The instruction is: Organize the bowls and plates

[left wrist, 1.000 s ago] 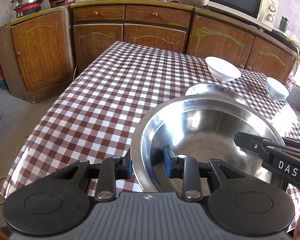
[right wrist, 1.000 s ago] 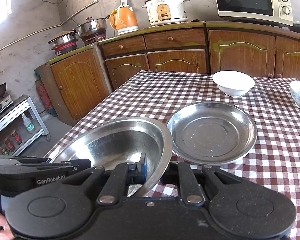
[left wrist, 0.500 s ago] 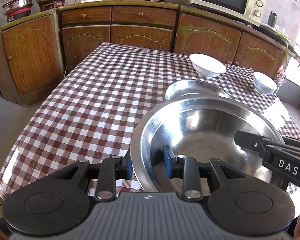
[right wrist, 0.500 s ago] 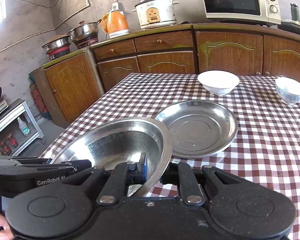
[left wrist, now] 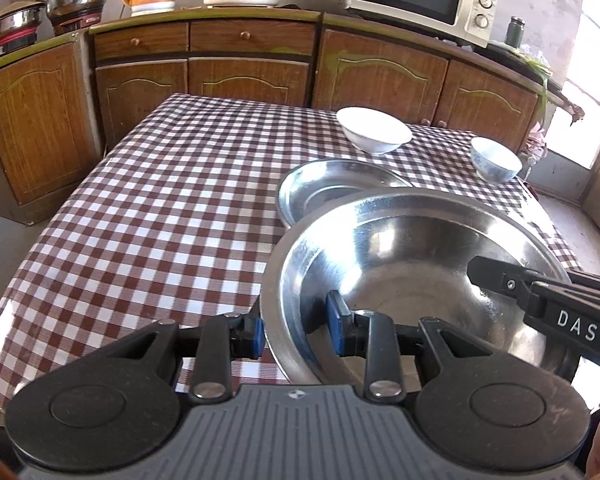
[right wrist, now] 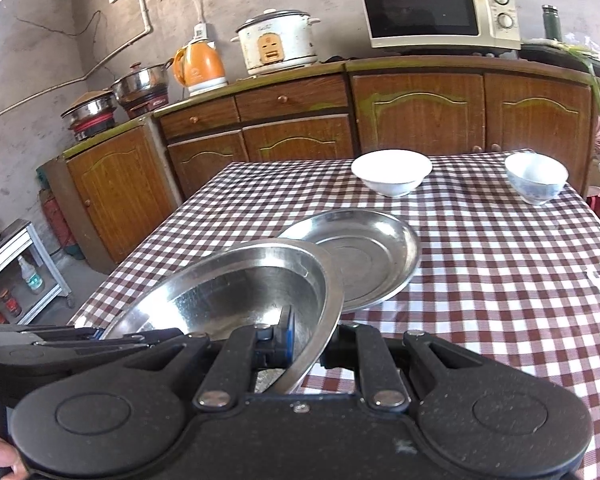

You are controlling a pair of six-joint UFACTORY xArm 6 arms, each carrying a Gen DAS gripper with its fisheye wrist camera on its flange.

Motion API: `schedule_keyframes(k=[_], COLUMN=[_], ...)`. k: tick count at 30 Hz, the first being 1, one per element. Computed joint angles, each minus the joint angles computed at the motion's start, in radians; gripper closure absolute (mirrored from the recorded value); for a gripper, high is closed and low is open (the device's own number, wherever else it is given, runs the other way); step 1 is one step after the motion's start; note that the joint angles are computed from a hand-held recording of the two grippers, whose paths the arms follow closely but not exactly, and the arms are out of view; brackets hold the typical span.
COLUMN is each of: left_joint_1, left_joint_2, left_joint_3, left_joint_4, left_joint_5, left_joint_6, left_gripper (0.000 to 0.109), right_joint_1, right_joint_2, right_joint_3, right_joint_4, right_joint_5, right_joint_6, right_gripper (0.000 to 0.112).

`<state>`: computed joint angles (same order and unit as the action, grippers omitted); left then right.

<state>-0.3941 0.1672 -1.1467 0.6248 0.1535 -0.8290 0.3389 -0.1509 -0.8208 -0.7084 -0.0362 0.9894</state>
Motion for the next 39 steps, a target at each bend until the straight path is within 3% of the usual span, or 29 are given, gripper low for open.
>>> schedule_keyframes(k=[24,35,39], left_joint_1=[-0.109,-0.154,-0.172], left_joint_2=[0.099,0.167,0.197], left_joint_3=[-0.113,-0.187,-0.222], left_joint_4=[-0.109,-0.279,-0.319], left_joint_5=[-0.006,0.000,0.007], left_joint_6=[0.150,0.317,0.373], left_gripper=[0.075,0.075,0.075], right_joint_1=[-0.151,-0.226,-0.256], right_joint_2=[-0.177,-0.214,-0.219], right_joint_3=[0.138,0.175,0.197], right_joint_4=[-0.213,-0.310,-0.257], right_joint_5=[0.015,0.008,-0.004], right_joint_6=[0.245,0.348,0.316], right_gripper=[0.096,0.096,0.096])
